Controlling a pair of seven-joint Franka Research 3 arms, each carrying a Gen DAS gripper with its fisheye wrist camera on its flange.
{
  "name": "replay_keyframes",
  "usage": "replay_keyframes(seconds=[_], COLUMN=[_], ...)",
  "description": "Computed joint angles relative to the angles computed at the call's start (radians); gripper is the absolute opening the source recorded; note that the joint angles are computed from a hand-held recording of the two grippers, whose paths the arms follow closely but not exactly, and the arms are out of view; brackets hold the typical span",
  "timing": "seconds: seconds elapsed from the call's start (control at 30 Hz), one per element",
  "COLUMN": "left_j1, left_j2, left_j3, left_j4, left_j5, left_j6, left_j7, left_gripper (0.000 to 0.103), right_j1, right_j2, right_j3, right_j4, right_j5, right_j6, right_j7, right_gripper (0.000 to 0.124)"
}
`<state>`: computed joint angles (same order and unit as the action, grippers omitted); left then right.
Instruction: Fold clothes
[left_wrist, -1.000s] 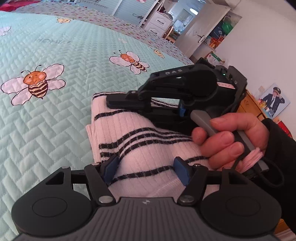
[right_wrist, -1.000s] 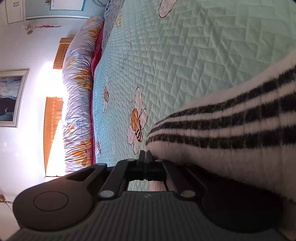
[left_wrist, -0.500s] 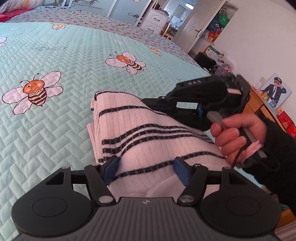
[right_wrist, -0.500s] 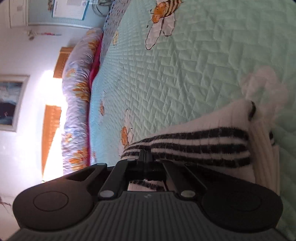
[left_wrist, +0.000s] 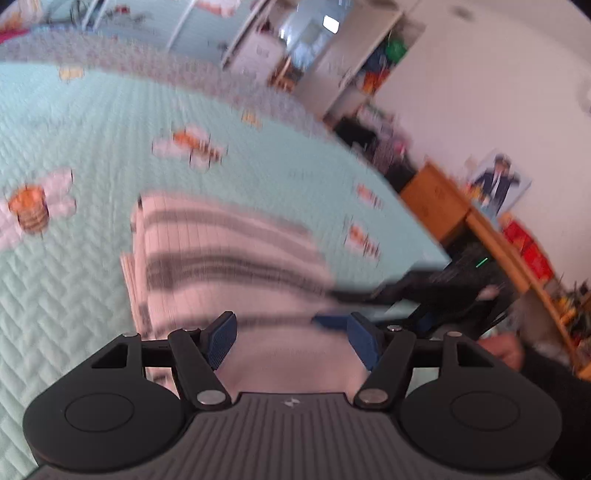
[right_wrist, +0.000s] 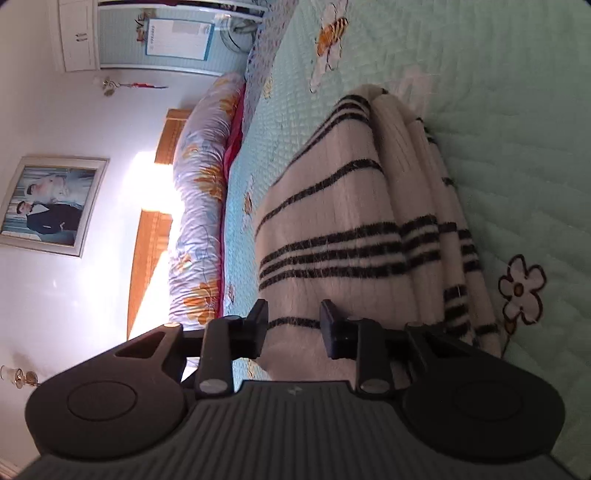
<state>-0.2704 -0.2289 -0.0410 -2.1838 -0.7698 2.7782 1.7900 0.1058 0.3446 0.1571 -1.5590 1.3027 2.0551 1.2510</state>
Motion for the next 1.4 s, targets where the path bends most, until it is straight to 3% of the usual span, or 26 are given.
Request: replay_keyframes(seconds=[0.07,0.17,0.27,0.4,0.5,0.67,0.77,0.87,1.1,1.17,1.23,1.3,1.4], left_j1=[-0.003,-0.018,-0.014,-0.041,-0.022,-0.014,-0.030,-0.046,-0.073,-0.072,-0.071,-0.069,-0.061], left_j2=[0.002,-0.029,-0.067,-0.140,-0.172,-0.205,-0.221,-0.234,-0.241,-0.238,-0.237,-0.236,-0.228], left_j3=[-0.008,-0.006,-0.010,0.020,0.022,0.033,0.050,0.068,0.114,0.119,0.122,0.123,0.119], left_j4=[-0.025,-0.049,-0.070,-0.120,-0.144,-0.176,-0.192,-0.210,-0.227,-0.220,-0.216,-0.210,-0.196], left_j5=[-0.013,-0.035,0.015,0.041,0.122,0.219,0.262,0.302,0.382,0.402,0.417,0.430,0.445], left_j6=[0.019,0.035,0.020,0.082,0.120,0.170,0.183,0.182,0.175,0.167,0.162,0.156,0.142], left_j7=[-0.018,-0.035,-0.081,-0.103,-0.178,-0.295,-0.333,-0.370,-0.443,-0.457,-0.464,-0.469,-0.481], left_gripper=[0.068,0.069,0.069,0.069,0.069,0.069,0.069,0.069,0.070,0.070,0.070,0.070,0.070], right_j1=[0.001,0.020,0.028,0.070,0.109,0.185,0.226,0.268,0.349,0.340,0.311,0.260,0.226], right_j2=[-0.074,-0.173,-0.259,-0.348,-0.405,-0.389,-0.343,-0.302,-0.159,-0.130,-0.124,-0.132,-0.154], right_j3=[-0.008,-0.034,-0.061,-0.086,-0.094,-0.073,-0.045,-0.017,0.036,0.053,0.074,0.088,0.056], right_j4=[-0.071,-0.167,-0.269,-0.378,-0.477,-0.515,-0.470,-0.440,-0.320,-0.290,-0.281,-0.278,-0.289], right_j5=[0.001,-0.019,0.045,0.057,0.082,0.233,0.122,0.154,-0.018,-0.050,-0.023,0.082,0.084], right_j6=[0.038,0.086,0.081,0.081,0.145,0.314,0.433,0.571,0.916,0.935,0.922,0.843,0.712], right_j7=[-0.048,-0.082,-0.103,-0.016,0.082,0.130,0.287,0.306,0.520,0.494,0.435,0.285,0.147], right_gripper=[0.056,0.058,0.069,0.072,0.077,0.078,0.078,0.078,0.080,0.078,0.065,0.049,0.041])
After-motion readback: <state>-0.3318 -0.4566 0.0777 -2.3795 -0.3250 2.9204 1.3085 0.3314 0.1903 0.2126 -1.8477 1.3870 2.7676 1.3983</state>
